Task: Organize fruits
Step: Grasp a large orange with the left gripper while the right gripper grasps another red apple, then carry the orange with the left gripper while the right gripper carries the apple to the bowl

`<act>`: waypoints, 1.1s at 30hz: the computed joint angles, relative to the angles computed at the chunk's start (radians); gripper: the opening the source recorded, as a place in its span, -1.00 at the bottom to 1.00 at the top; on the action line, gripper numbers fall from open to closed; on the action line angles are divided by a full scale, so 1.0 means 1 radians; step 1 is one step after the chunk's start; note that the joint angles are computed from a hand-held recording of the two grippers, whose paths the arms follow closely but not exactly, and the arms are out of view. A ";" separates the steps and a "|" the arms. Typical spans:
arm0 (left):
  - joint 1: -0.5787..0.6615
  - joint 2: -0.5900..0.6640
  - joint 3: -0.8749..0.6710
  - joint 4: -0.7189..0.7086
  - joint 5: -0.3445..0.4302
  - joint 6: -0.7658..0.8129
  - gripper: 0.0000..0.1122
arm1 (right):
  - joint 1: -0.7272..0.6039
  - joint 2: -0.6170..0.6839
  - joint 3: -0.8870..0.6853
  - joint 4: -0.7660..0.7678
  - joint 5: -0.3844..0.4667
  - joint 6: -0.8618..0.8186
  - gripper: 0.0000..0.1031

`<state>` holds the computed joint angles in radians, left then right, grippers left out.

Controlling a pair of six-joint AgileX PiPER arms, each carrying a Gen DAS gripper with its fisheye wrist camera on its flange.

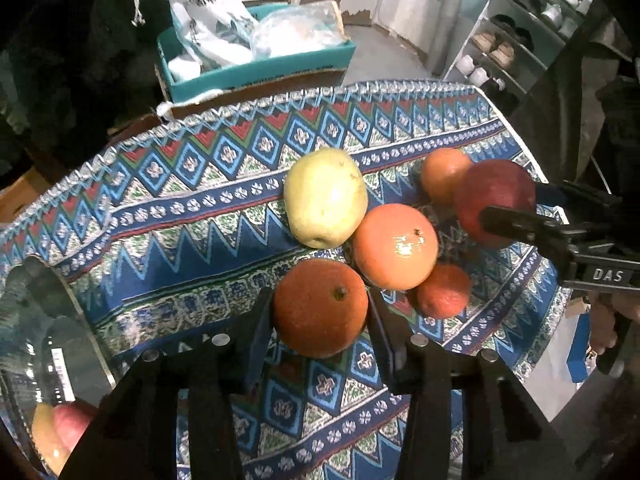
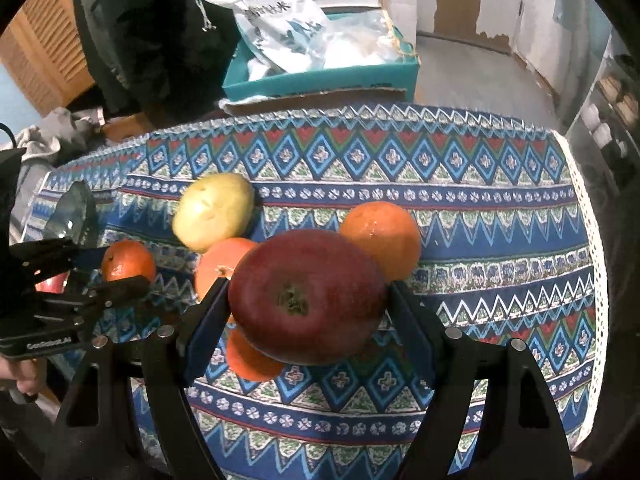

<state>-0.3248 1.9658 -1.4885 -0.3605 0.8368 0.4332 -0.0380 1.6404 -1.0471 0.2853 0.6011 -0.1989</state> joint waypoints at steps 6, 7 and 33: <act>0.010 -0.067 0.037 -0.001 -0.009 0.012 -0.18 | 0.024 -0.041 -0.005 -0.017 0.006 0.021 0.52; 0.016 -0.080 0.044 -0.007 -0.007 0.015 -0.18 | 0.029 -0.049 -0.006 -0.021 0.007 0.026 0.52; 0.131 -0.273 0.099 -0.095 0.059 0.075 -0.18 | 0.194 -0.140 -0.128 -0.086 0.076 0.157 0.52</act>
